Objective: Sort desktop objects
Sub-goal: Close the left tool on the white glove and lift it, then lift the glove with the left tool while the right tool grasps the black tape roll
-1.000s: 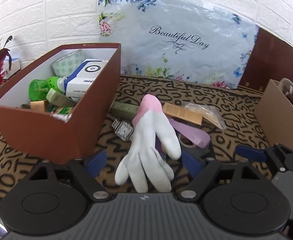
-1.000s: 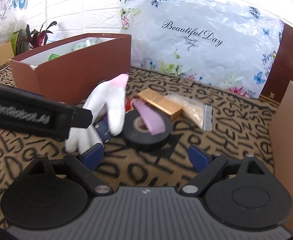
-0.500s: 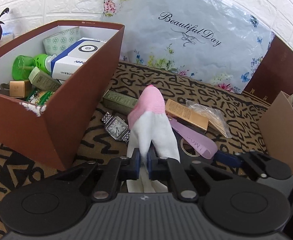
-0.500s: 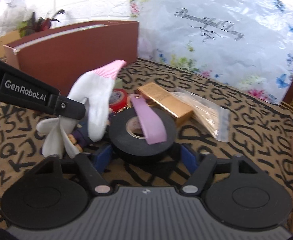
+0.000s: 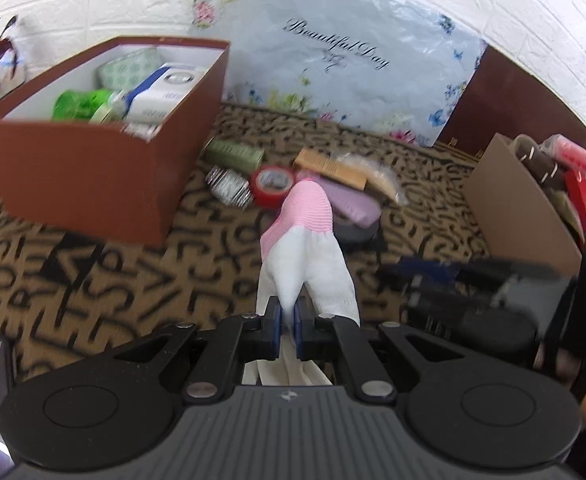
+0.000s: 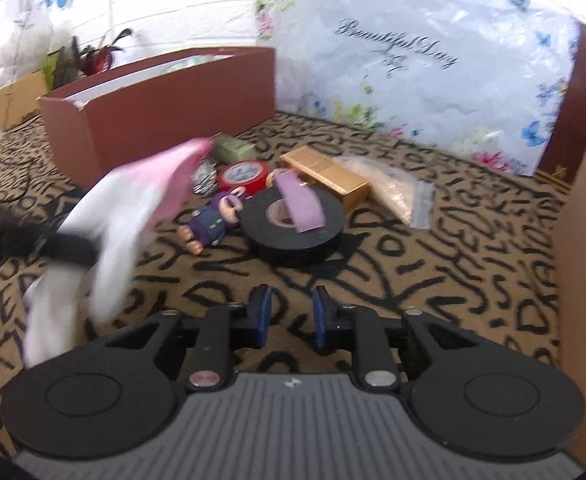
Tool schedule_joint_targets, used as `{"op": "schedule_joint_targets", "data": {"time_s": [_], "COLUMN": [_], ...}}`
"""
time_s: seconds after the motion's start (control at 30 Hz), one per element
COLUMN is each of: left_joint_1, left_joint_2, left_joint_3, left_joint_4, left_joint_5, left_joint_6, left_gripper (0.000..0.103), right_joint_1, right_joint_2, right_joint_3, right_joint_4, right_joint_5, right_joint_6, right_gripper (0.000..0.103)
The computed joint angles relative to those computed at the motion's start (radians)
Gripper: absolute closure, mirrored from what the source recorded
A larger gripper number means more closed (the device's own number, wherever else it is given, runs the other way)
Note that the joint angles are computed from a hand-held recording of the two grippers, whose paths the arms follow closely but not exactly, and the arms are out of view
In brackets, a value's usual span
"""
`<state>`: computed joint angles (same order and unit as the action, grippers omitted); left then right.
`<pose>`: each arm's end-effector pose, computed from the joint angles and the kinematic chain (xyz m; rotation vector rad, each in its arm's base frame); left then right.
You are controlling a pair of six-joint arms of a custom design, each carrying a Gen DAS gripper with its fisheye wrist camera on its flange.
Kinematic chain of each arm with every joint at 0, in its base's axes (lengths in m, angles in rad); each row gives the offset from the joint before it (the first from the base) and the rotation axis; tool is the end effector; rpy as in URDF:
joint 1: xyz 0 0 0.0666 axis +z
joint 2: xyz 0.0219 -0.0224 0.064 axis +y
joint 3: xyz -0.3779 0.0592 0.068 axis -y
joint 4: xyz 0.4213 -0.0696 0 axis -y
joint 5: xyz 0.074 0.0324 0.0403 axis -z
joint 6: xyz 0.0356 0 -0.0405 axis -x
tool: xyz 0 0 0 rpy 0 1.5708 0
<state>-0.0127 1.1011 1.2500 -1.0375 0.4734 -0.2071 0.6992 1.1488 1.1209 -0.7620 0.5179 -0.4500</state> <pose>0.3944 -0.0216 0.4787 0.4633 2.3419 -0.4891 0.3361 0.2591 0.4168 -0.0358 2.2356 0.0030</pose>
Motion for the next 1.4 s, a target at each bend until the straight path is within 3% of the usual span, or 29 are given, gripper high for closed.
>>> {"op": "schedule_joint_targets", "data": {"time_s": [0.37,0.43,0.47,0.5,0.63,0.7,0.8,0.97,1.0,1.07,1.17,1.27,1.4], "left_joint_1": [0.021,0.017,0.016,0.014,0.011,0.015,0.023,0.032,0.032,0.032,0.034,0.035,0.03], "left_joint_2": [0.037,0.049,0.054,0.056,0.064,0.063,0.053,0.026,0.021,0.014,0.001,-0.004,0.003], "left_joint_3": [-0.01,-0.008,-0.007,-0.009,-0.01,-0.011,-0.014,-0.031,-0.036,-0.044,-0.052,-0.055,-0.062], "left_joint_4": [0.002,0.006,0.009,0.015,0.019,0.017,0.011,-0.001,-0.002,-0.007,-0.01,0.008,0.044], "left_joint_5": [0.019,0.022,0.023,0.023,0.024,0.031,0.046,0.067,0.064,0.06,0.053,0.05,0.044], "left_joint_6": [-0.027,-0.026,-0.024,-0.023,-0.024,-0.024,-0.026,-0.039,-0.04,-0.042,-0.049,-0.036,0.011], "left_gripper": [0.097,0.097,0.097,0.097,0.095,0.095,0.093,0.069,0.067,0.067,0.066,0.062,0.06], "right_joint_1": [-0.085,-0.105,-0.118,-0.126,-0.14,-0.136,-0.115,-0.065,-0.056,-0.05,0.01,0.03,0.044], "right_joint_2": [0.097,0.114,0.128,0.141,0.16,0.15,0.121,0.047,0.037,0.011,0.006,-0.011,0.008], "right_joint_3": [0.068,0.083,0.098,0.106,0.117,0.12,0.116,0.078,0.081,0.061,0.044,0.041,0.072], "right_joint_4": [0.086,0.095,0.082,0.077,0.066,0.046,-0.001,-0.065,-0.098,-0.122,-0.142,-0.108,-0.087], "right_joint_5": [-0.01,-0.028,-0.05,-0.053,-0.072,-0.095,-0.087,-0.064,-0.075,-0.176,-0.088,-0.064,-0.037], "right_joint_6": [0.019,0.037,0.036,0.03,0.007,0.003,-0.013,-0.068,-0.085,-0.119,-0.12,-0.151,-0.065], "right_gripper": [0.078,0.071,0.059,0.054,0.057,0.068,0.069,0.069,0.073,0.077,0.077,0.076,0.076]}}
